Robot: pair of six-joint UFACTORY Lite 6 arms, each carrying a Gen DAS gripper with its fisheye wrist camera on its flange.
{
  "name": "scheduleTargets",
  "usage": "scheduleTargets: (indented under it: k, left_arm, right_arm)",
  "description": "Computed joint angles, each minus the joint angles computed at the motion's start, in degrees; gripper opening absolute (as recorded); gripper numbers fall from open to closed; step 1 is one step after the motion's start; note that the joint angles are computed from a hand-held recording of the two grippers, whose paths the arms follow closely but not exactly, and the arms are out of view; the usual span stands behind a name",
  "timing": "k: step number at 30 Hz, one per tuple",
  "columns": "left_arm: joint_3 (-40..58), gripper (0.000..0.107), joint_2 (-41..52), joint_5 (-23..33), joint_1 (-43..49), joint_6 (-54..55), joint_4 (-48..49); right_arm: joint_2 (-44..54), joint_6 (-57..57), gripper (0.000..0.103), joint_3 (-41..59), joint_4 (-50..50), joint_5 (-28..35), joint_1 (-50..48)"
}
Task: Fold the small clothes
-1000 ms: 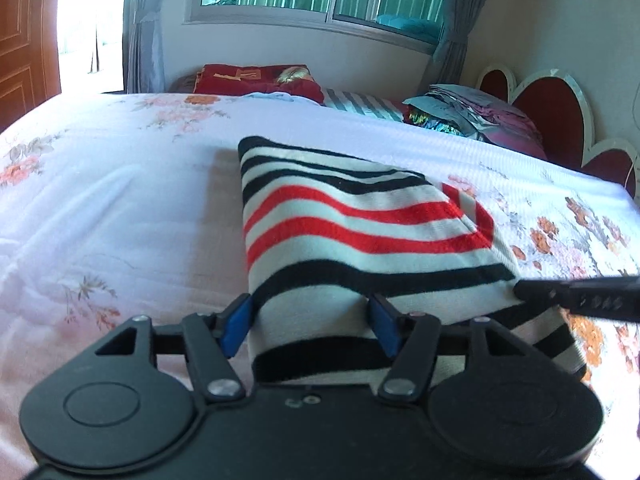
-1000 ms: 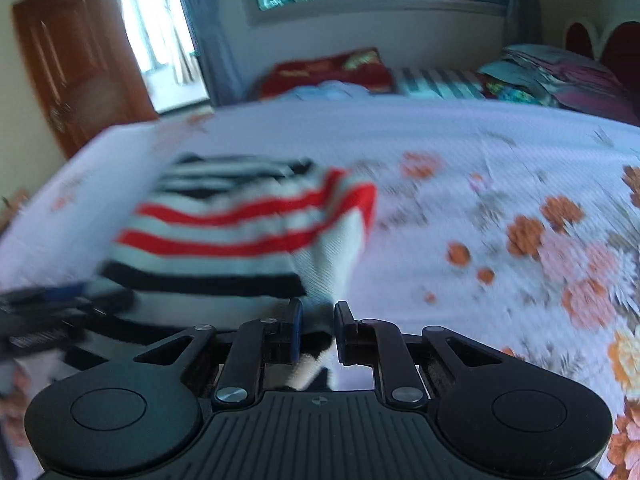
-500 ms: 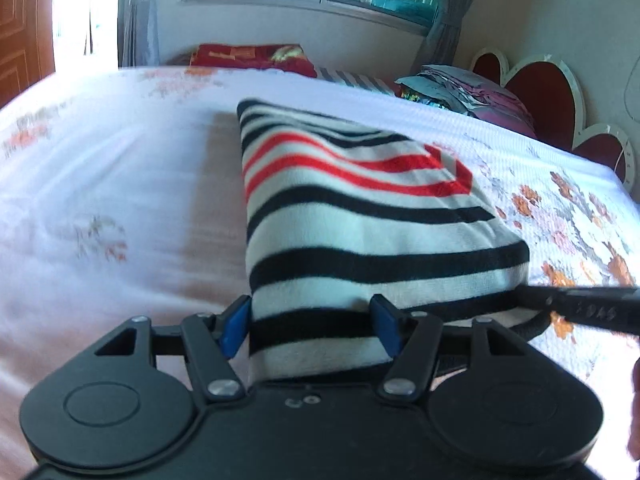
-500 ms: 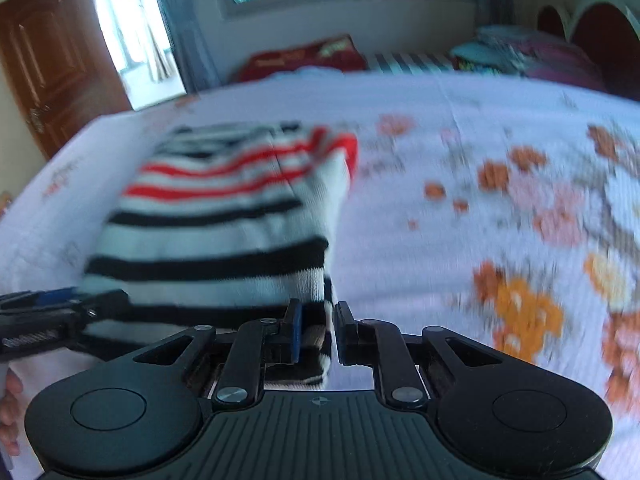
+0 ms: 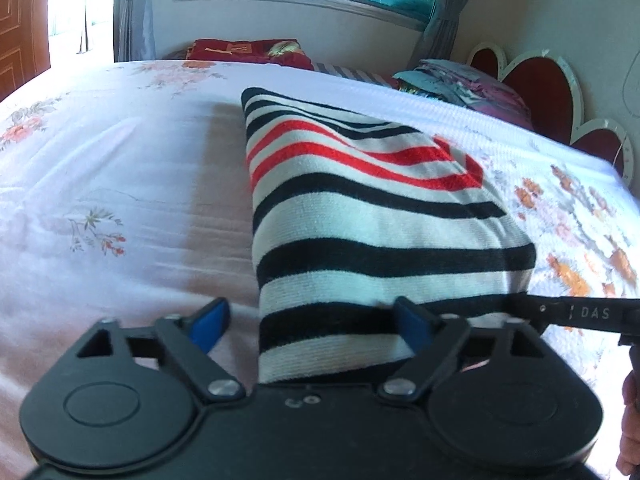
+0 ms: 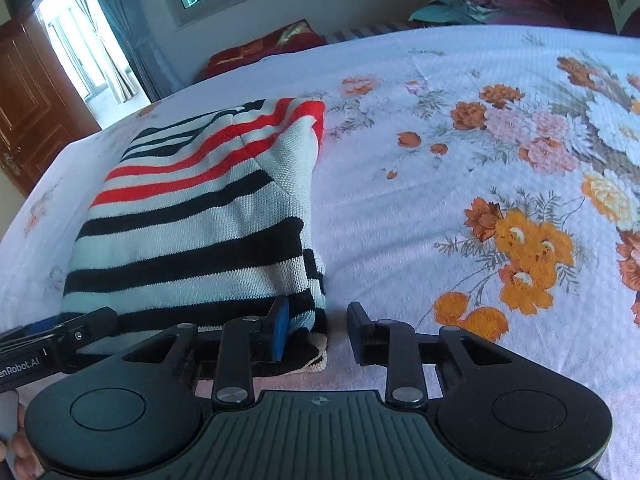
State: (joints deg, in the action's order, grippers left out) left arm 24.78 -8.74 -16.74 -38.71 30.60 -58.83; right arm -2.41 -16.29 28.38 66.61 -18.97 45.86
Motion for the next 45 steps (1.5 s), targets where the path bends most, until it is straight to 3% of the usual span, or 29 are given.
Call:
scheduleTargets:
  k: [2, 5, 7, 9, 12, 16, 17, 22, 25, 28, 32, 34, 36, 37, 41, 45]
  left_arm:
    - [1.2, 0.103, 1.2, -0.1, -0.2, 5.2, -5.4]
    - [3.1, 0.103, 2.7, -1.3, -1.6, 12.6, -14.3]
    - [5.0, 0.103, 4.1, -3.5, -3.5, 19.5, -22.1]
    - [6.3, 0.103, 4.3, -6.3, -5.7, 25.2, -29.4]
    - [7.3, 0.103, 3.7, -9.3, -7.3, 28.9, -37.6]
    - [8.7, 0.103, 2.0, -3.6, -3.1, 43.4, -54.7]
    - [9.3, 0.103, 2.1, -4.4, -3.3, 46.6, -57.7]
    - [10.2, 0.102, 2.0, -14.1, -9.0, 43.0, -55.8]
    - [10.0, 0.098, 1.4, -15.6, -9.7, 41.0, -54.1]
    - [10.1, 0.097, 0.0, -16.3, -10.0, 38.9, -53.6]
    - [9.5, 0.097, -1.6, -15.4, -9.2, 32.0, -48.5]
    - [10.9, 0.096, 0.4, -14.6, -8.3, 32.1, -47.5]
    - [13.3, 0.092, 3.4, -13.1, -6.7, 37.5, -50.3]
    - [14.3, 0.085, 4.4, -12.8, -6.4, 40.1, -52.3]
    - [13.8, 0.082, 1.6, -14.8, -8.1, 44.0, -57.1]
    - [13.6, 0.086, -4.4, -26.7, -17.5, 47.1, -61.0]
  right_arm:
    - [0.8, -4.0, 0.03, 0.9, 4.5, -1.4, 1.5]
    - [1.9, -8.6, 0.032, 1.9, 8.4, -2.9, 2.8]
    - [2.0, -9.6, 0.041, 1.9, 9.4, -3.2, 2.8]
    - [1.7, -7.5, 0.05, 1.0, 7.3, -2.7, 1.8]
    - [0.5, -1.8, 0.052, -0.5, 1.0, -0.7, -0.6]
    - [1.0, -6.2, 0.053, 0.5, 4.4, -0.9, -0.2]
    - [0.9, -6.0, 0.053, 0.4, 4.3, -1.0, -0.1]
    - [0.8, -15.0, 0.053, 1.7, 12.2, -2.0, 1.2]
    - [-1.9, -26.0, 0.053, 2.7, 22.3, -3.3, 2.6]
    - [-5.9, -29.6, 0.053, 3.4, 25.0, -6.9, 4.2]
    - [0.7, -36.1, 0.054, 10.3, 27.5, -8.8, 1.6]
    - [6.1, -39.0, 0.079, 13.0, 28.1, -5.7, -1.0]
    - [7.6, -37.5, 0.083, 13.0, 27.0, -4.3, -1.9]
    - [6.8, -35.6, 0.083, 12.2, 25.7, -3.9, -2.1]
    - [-1.1, -34.0, 0.083, 6.7, 26.2, -4.6, -0.1]
    - [-14.2, -40.4, 0.083, 0.5, 35.9, -10.2, 8.1]
